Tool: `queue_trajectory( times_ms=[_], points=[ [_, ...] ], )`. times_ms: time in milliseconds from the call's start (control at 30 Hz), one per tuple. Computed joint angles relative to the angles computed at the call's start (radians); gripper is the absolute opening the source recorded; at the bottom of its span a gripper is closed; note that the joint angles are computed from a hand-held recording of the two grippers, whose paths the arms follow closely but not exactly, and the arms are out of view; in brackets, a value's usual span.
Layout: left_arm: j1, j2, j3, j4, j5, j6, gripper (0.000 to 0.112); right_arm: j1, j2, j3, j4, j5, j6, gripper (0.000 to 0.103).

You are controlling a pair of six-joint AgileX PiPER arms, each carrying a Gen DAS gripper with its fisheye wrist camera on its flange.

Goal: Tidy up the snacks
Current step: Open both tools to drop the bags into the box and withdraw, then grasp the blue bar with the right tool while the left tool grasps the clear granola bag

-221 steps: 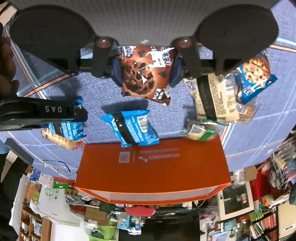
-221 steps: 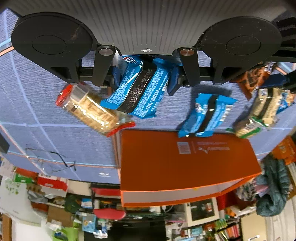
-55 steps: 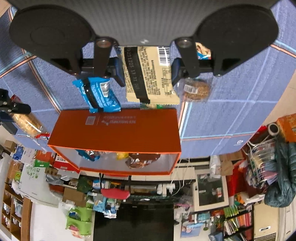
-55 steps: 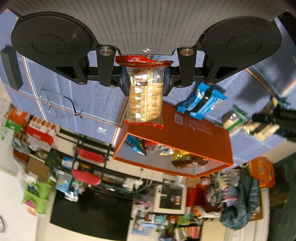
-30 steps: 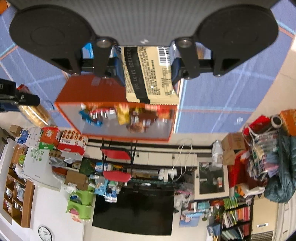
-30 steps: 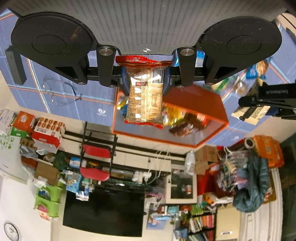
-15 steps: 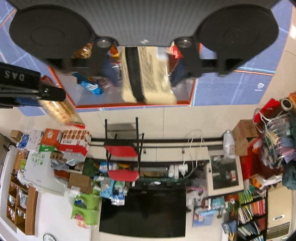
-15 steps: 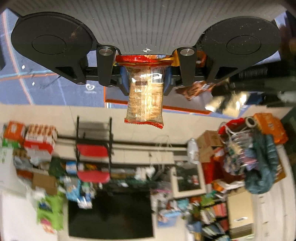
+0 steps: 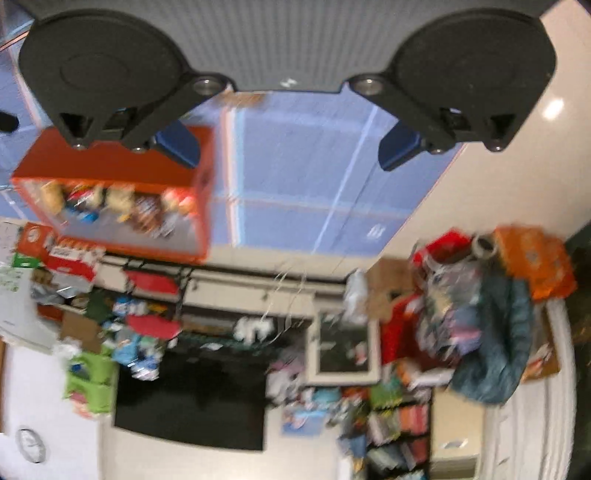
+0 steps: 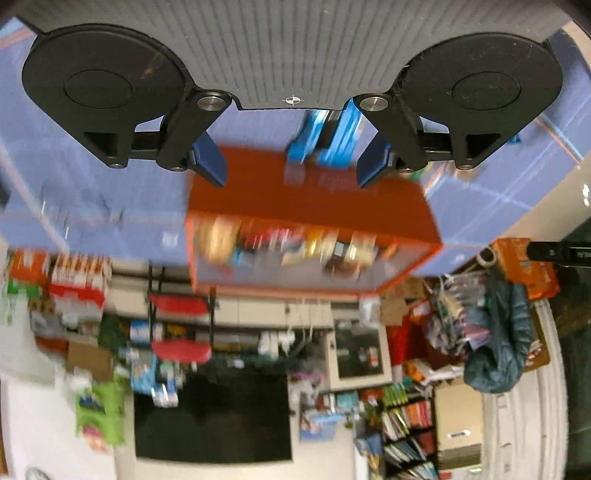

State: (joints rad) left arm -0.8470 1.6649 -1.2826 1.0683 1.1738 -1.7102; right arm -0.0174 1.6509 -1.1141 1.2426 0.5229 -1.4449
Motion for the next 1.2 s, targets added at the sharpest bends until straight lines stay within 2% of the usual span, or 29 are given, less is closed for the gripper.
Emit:
queue_trajectory(
  times_ms=[133,233,333,400,533,567,633,700,833,900,933,1000,1067,1100,1167,1200],
  points=[
    [0.057,-0.025,0.151,0.112,-0.204,0.004,0.102,0.073,0.007,0.088,0.056,-0.085,-0.099,0.071],
    [0.174,-0.067,0.236,0.146,-0.497,0.265,0.102,0.089,0.024,0.083,0.023,-0.072,-0.098,0.072],
    [0.293,-0.029,0.253,0.121,-0.699,0.565,0.102,0.083,0.041,0.053,-0.031,-0.045,-0.057,0.073],
    [0.374,-0.009,0.252,0.046,-0.817,0.765,0.102,0.073,0.060,0.031,-0.052,-0.028,-0.036,0.073],
    [0.489,0.020,0.259,-0.339,-1.052,1.141,0.102,0.073,0.101,-0.009,-0.111,-0.006,0.032,0.073],
    [0.491,0.026,0.268,-0.439,-1.078,1.215,0.102,0.079,0.109,-0.015,-0.128,-0.008,0.048,0.073],
    [0.476,0.057,0.251,-0.604,-1.065,1.342,0.102,0.085,0.116,-0.022,-0.145,-0.005,0.073,0.072],
    [0.451,0.088,0.247,-0.615,-1.056,1.319,0.102,0.089,0.116,-0.026,-0.160,0.006,0.098,0.072],
    [0.388,0.046,0.325,-0.364,-1.123,0.948,0.102,0.090,0.084,0.004,-0.152,0.003,0.069,0.073],
    [0.327,0.005,0.351,-0.222,-1.101,0.748,0.102,0.082,0.069,0.014,-0.155,0.010,0.075,0.073],
    [0.287,-0.010,0.356,-0.138,-1.062,0.648,0.102,0.077,0.061,0.022,-0.150,0.011,0.072,0.073],
    [0.186,-0.016,0.339,-0.006,-0.910,0.448,0.102,0.075,0.041,0.044,-0.126,-0.015,0.048,0.073],
    [0.112,0.013,0.305,0.054,-0.781,0.291,0.102,0.083,0.030,0.063,-0.087,-0.063,0.003,0.074],
    [0.089,0.030,0.280,0.051,-0.728,0.273,0.102,0.086,0.031,0.066,-0.051,-0.077,-0.039,0.074],
    [0.058,0.042,0.264,0.138,-0.678,0.260,0.102,0.094,0.048,0.068,0.038,-0.107,-0.144,0.072],
    [0.050,0.048,0.258,0.181,-0.660,0.286,0.102,0.104,0.062,0.061,0.051,-0.125,-0.164,0.068]
  ],
)
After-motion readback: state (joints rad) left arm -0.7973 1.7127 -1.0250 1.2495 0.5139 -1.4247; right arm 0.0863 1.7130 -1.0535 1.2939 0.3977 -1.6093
